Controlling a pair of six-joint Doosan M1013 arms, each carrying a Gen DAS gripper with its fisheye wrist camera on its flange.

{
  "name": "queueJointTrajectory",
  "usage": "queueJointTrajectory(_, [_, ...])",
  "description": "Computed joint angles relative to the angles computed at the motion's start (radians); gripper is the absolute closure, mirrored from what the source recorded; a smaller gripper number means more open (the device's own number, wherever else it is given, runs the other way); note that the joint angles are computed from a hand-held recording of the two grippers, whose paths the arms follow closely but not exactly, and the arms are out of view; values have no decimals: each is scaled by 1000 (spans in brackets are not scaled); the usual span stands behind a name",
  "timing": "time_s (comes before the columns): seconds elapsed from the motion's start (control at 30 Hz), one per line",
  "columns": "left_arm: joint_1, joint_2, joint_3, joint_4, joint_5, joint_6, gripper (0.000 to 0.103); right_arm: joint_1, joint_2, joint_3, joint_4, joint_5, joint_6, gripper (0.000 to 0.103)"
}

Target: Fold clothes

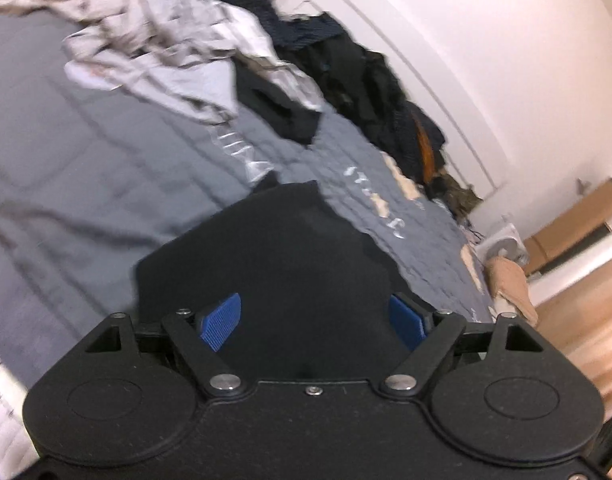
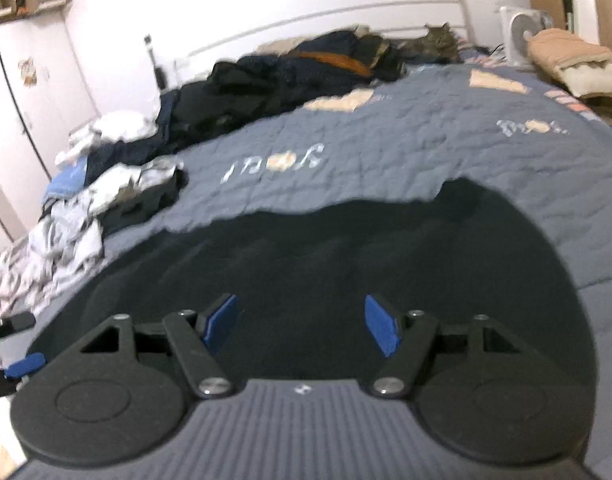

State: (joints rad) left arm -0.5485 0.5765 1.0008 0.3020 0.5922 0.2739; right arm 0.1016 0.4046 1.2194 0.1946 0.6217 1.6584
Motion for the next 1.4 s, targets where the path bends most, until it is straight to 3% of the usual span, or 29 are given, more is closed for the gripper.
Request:
queueJointTrajectory(0.3, [-26, -41, 50, 245, 140, -289, 19, 18, -8, 14, 81, -10, -161, 33])
queueJointTrajectory(0.5, [-20, -30, 48, 196, 132, -289, 19, 36, -10, 19, 39, -37, -174, 33])
queueJointTrajectory(0.63, [-30, -23, 36, 284, 170, -321, 20, 36, -5, 13, 57, -25, -187, 33])
queueJointTrajectory(0.87, [10, -51, 79, 316, 83, -443, 28, 29, 0, 9, 49, -8, -154, 33])
queueJointTrajectory(0.97, [75, -66, 107, 44, -96, -255, 29, 25, 0, 10, 50, -8, -143, 33])
queueJointTrajectory(1.03, [90, -65, 113, -27, -129, -204, 29, 24, 1, 9, 51, -6, -138, 33])
queueJointTrajectory(1.1, [95, -48, 85, -119, -100, -83, 29, 23, 2, 7, 51, -2, -130, 33])
queueJointTrajectory(1.2, [106, -6, 8, -315, -41, 219, 30, 23, 5, 5, 63, 6, -138, 33])
queueJointTrajectory(1.4, [161, 118, -228, -665, 232, 788, 30, 27, 3, 9, 66, 12, -166, 33])
